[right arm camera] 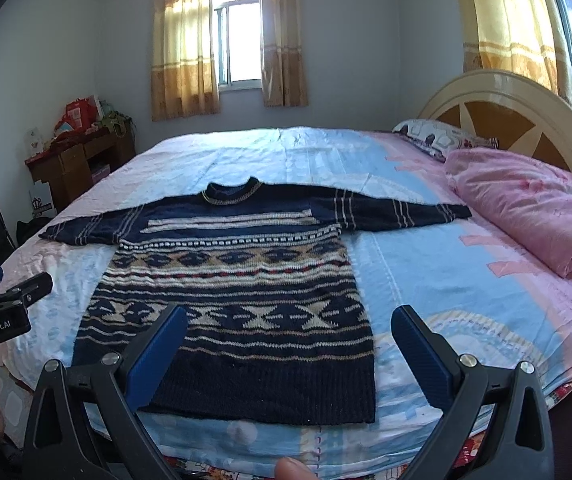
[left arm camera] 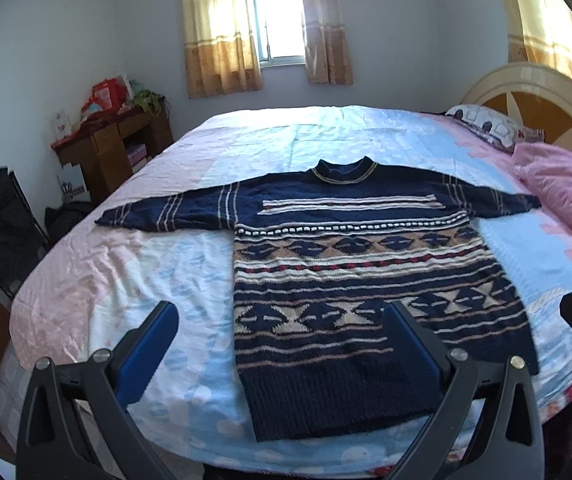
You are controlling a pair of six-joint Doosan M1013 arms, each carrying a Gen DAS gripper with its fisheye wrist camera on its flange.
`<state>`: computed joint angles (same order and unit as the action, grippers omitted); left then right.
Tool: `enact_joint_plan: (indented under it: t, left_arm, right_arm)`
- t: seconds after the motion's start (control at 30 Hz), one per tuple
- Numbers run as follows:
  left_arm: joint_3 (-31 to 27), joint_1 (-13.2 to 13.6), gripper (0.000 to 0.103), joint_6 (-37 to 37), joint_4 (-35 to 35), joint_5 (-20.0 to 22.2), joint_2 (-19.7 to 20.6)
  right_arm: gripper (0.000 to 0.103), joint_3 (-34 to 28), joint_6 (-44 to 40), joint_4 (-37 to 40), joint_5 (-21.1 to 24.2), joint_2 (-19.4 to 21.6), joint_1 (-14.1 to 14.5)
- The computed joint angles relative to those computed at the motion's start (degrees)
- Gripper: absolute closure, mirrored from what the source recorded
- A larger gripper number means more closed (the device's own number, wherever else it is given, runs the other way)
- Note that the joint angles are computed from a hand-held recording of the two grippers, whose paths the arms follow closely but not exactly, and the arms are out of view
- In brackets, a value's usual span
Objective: Fold small clothes
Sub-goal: 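Move the right tool to the sweater sleeve cuff and grasp it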
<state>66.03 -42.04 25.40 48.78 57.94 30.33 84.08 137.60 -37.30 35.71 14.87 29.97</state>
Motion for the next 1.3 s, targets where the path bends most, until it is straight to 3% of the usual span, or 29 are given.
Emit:
enact_joint_plan:
  t: [0.6,1.1,1.3]
  left_arm:
    - [-11.38,3.33,0.0,14.58,-7.2,1.73,8.88]
    - [-30.08,5.17,0.0,24.74,-8.56,3.65,19.94]
    - [-41.75,5.85,0.0,29.1,-9.15,8.05,26.93]
  right_arm:
    - [0.001,-4.63,-6.67,6.46,3.8,6.63,-4.04]
    - [0.001,-12.96,-14.17,13.3,6.38,12.61,-12.69]
    - [0.002,-16.94,-12.75,12.42,8.13,14.93,-15.95]
